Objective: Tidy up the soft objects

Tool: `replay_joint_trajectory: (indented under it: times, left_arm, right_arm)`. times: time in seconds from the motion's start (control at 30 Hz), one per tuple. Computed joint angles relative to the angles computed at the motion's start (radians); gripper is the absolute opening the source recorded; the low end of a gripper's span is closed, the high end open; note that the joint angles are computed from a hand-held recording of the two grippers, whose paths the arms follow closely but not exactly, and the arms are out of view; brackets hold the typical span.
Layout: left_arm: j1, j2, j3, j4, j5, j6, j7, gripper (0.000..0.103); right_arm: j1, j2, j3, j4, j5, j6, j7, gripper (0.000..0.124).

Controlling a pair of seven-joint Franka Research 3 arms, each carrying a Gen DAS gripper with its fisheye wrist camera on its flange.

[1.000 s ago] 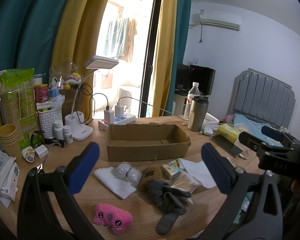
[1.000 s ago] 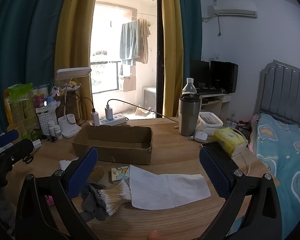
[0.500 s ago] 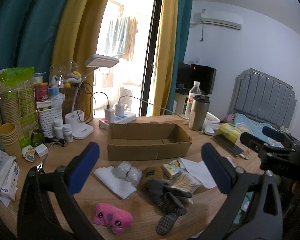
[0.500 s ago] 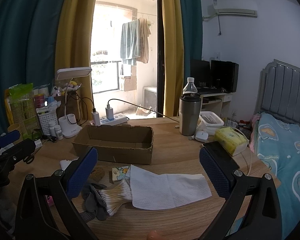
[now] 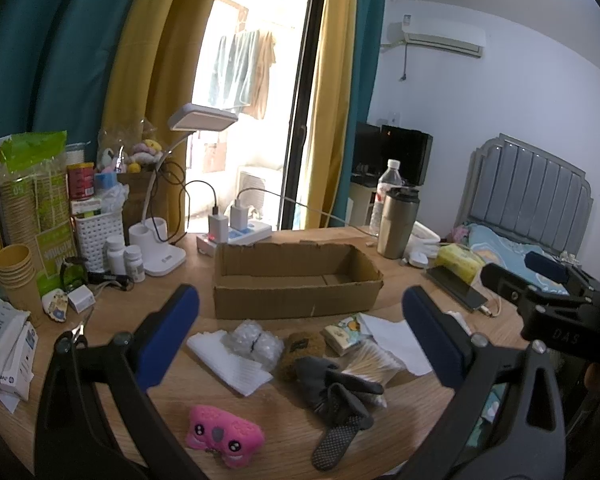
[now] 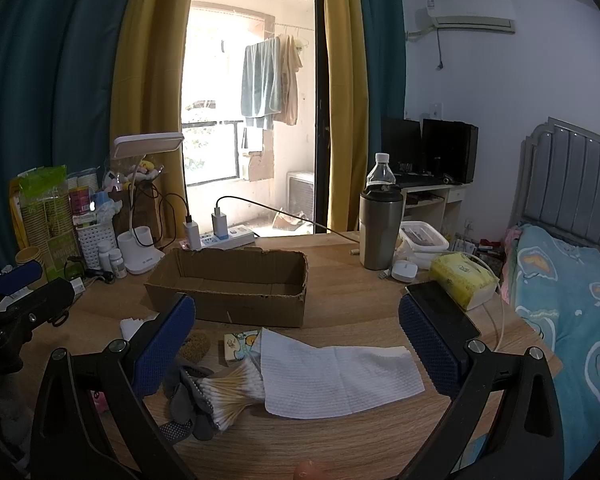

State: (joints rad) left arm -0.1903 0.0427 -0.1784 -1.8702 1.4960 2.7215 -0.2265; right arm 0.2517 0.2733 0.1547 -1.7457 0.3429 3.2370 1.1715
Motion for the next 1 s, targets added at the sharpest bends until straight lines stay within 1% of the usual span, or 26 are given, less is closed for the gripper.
replay_joint_trajectory:
  times: [0.13,0.33,0.4,0.73,0.9,1.0]
  left_arm:
    - [-0.004,0.014,0.003,0.014,-0.011,-0.004,0.013,0.103]
    - [-0.001,0.008,0.007,-0.004,-0.044,-0.007,0.034,0.103]
    - [0.002,0.007,0.008,-0.013,-0.066,-0.010,0.046,0.103]
    - [0.016,0.009,0.013,-0.069,-0.181,-0.020,0.110,0.103]
    - [0.020,0.016,0.016,-0.098,-0.256,-0.039,0.151,0.103]
    - [0.026,0.026,0.022,-0.113,-0.302,-0.038,0.173,0.103]
  right_arm:
    - [0.006,0.001,-0.006,0.001,-0.003,-0.001,0.004,0.103]
    - [0.015,0.004,-0.014,-0.007,-0.009,-0.001,0.012,0.103]
    - [0.032,0.012,-0.033,-0.003,-0.016,-0.009,0.021,0.103]
    - [0.096,0.073,-0.129,0.059,-0.078,-0.088,0.092,0.103]
    - [0.102,0.102,-0.149,0.086,-0.109,-0.124,0.128,0.103]
    - [0.104,0.128,-0.159,0.112,-0.129,-0.155,0.148,0.103]
